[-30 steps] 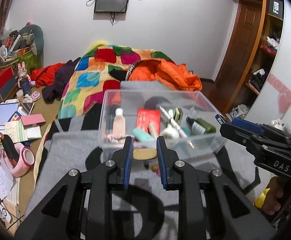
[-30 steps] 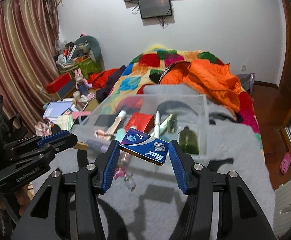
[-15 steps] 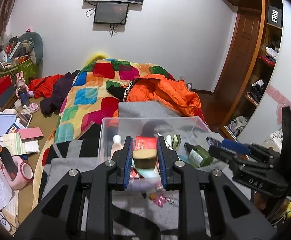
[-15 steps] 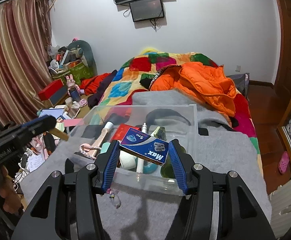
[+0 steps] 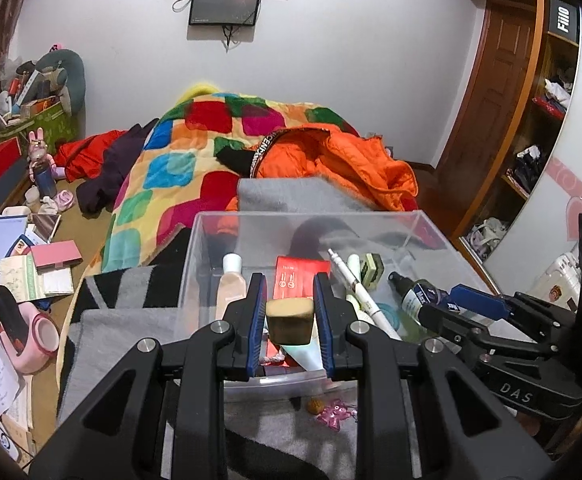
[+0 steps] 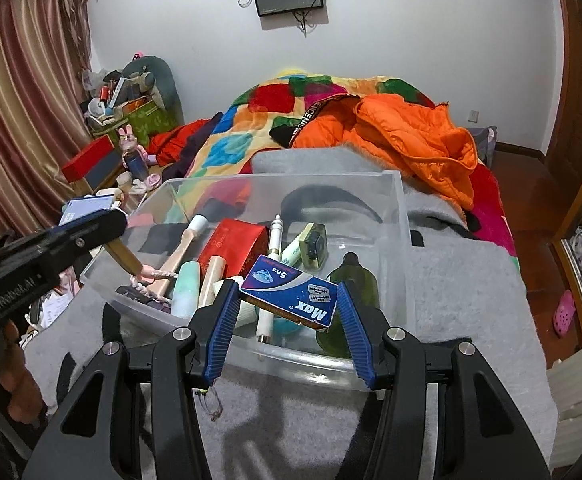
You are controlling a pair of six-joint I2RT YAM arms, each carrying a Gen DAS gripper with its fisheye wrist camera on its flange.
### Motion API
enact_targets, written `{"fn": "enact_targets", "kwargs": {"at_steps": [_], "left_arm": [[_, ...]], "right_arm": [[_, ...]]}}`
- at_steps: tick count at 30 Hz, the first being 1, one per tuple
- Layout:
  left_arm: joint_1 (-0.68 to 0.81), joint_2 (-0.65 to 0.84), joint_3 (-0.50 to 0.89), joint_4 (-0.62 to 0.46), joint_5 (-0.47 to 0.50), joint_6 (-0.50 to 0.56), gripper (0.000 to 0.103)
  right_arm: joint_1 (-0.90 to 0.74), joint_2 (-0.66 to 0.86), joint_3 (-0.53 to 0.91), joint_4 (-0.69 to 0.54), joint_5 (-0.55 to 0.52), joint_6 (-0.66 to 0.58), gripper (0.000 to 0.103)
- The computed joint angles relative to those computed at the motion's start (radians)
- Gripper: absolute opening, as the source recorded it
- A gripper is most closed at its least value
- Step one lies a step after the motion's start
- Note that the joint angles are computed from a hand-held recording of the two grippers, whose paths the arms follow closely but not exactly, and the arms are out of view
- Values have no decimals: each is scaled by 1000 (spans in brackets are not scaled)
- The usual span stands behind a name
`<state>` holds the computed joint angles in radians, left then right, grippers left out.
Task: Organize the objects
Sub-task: 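Carry eraser over box with left tool while right tool carries Max box over it, then open left tool to drop eraser in box while right tool drops Max box, then grasp pink keychain with right tool while left tool reaches toward walnut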
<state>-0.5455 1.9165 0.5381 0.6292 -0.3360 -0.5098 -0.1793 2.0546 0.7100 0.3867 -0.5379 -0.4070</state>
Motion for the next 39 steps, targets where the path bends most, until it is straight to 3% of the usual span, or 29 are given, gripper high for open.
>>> {"fn": "enact_targets", "kwargs": {"at_steps": [13,25,31,39], "left_arm": [[29,35,-2,28,40,-2,24],[-47,-98,-120,43,-90,-40,57],[-79,-111,-181,51,-113,-90,61],[-78,7,-238,121,-87,-171,61]], "right_arm": [[26,14,-8,44,41,7,49],[-69,-151,-121,-1,-118,-63,58],[-67,-150,-161,-26,-119,-124,58],[25,-7,-160,-8,-28,-182,58]]}}
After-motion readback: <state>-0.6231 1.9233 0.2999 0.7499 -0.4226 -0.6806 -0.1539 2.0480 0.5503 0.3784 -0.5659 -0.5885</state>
